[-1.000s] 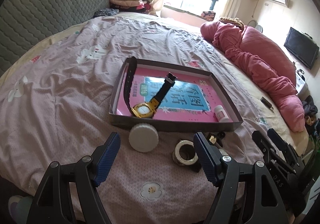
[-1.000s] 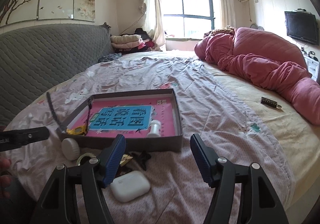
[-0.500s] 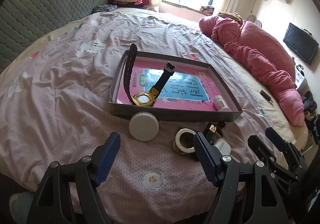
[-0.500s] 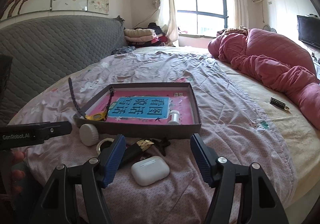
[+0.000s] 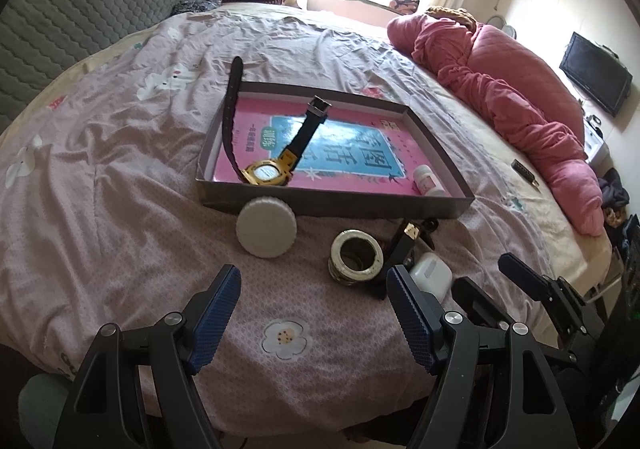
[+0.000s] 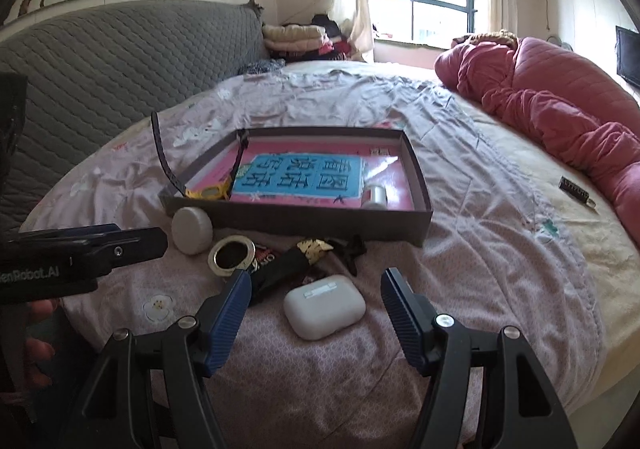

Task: Organize rigid objects
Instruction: 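Withdraw both grippers from the box toward the remaining items, then move the left gripper to the tape roll while the right approaches the white earbud case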

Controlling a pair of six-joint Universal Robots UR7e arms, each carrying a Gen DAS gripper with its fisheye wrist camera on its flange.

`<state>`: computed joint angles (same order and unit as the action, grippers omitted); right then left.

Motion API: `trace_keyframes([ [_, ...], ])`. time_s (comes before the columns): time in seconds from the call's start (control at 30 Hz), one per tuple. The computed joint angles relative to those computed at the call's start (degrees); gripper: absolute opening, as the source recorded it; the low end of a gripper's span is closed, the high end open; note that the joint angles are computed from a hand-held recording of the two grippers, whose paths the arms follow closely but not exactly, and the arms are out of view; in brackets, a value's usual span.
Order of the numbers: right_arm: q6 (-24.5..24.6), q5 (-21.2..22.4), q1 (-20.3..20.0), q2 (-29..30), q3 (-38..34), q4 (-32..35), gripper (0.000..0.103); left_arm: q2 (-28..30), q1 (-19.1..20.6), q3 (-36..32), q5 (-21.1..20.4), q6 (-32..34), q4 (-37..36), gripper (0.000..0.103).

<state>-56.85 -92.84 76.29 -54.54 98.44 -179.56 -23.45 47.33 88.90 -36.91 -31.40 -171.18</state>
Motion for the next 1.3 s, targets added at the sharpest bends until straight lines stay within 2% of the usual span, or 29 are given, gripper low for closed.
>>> trace_keyframes([
  [0.4,3.1,-4.7,0.0,1.6,-2.8,2.7,0.067,1.3,0.7,-1.7,-2.5,-0.9,3.7,0.076],
  [0.73,7.2,-7.7,-0.1,2.8,-5.8,6.2,0.067,4.8,2.9,-8.6,-3.7,-0.8,8.9,0.076],
  [0.97,7.0,-7.7,-0.1,3.2,-6.3,6.7,0.067,7.5,4.5,-14.0,-4.0,-0.7,12.3,0.077],
  [1.3,5.9,-8.2,0.2,4.1,-6.9,6.6,0.067,8.3,6.0,-16.9,-3.5,-1.5,14.8,0.077],
])
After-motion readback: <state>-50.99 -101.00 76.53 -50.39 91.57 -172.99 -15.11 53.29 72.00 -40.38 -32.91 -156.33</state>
